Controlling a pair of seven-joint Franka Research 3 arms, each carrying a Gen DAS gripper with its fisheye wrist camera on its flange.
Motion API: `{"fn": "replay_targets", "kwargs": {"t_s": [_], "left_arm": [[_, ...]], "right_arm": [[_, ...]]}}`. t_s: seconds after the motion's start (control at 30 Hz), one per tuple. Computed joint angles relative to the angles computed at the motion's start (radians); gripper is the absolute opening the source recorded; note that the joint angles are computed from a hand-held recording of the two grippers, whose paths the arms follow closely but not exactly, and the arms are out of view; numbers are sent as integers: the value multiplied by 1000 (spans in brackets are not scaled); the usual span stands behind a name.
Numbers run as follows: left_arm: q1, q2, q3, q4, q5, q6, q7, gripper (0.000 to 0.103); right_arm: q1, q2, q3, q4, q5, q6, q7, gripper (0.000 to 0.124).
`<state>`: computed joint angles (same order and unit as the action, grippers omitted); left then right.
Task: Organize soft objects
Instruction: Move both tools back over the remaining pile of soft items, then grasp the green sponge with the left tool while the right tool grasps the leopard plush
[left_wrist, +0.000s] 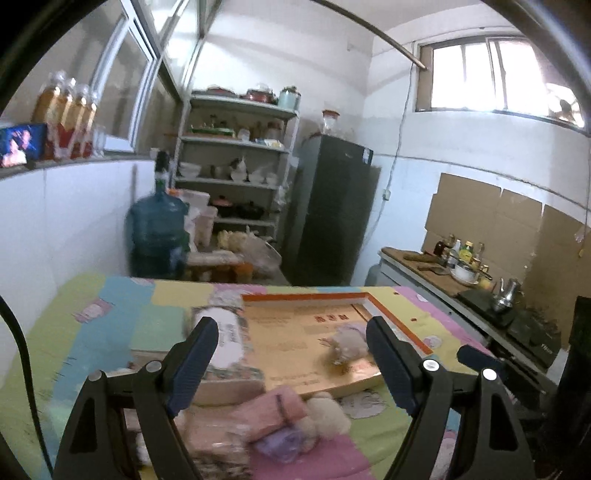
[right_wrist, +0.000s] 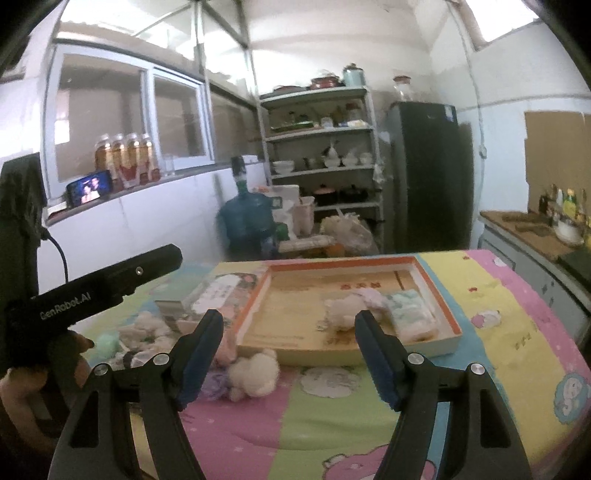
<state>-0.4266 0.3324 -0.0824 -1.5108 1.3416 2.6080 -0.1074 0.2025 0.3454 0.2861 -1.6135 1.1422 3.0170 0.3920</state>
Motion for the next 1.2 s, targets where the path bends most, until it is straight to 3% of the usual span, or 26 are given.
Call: {"fn": "replay_targets", "kwargs": {"t_s": [0.1, 0.4, 0.53, 0.67, 0.83, 0.97, 1.03, 1.2], "left_arm": [[-6, -66, 5, -80, 67, -32, -56, 83], [91, -244, -67, -309, 168, -123, -208, 83], [135, -320, -103, -406, 203, -162, -270, 83], [171, -381, -134, -488, 234, -202, -339, 83], [200, -435, -162, -571, 235, -233, -376, 83], [220, -460, -170, -619, 221, -214, -398, 83], [231, -474, -167, -644, 213, -199, -411, 83], [258, -502, -165, -696, 208, -169, -451, 83]], "right_arm": [[10, -2, 15, -5, 8, 16, -16, 75], [36, 9, 39, -4, 39, -10, -54, 75], [38, 11, 75, -9, 147, -10, -194, 75], [90, 17, 59, -34, 144, -37, -245, 75], [147, 54, 32, -50, 55, -76, -167, 75], [213, 118, -21, -18, -144, -87, 47, 75], [214, 139, -18, -3, -193, -93, 100, 75], [272, 180, -89, 16, -380, -84, 313, 75]]}}
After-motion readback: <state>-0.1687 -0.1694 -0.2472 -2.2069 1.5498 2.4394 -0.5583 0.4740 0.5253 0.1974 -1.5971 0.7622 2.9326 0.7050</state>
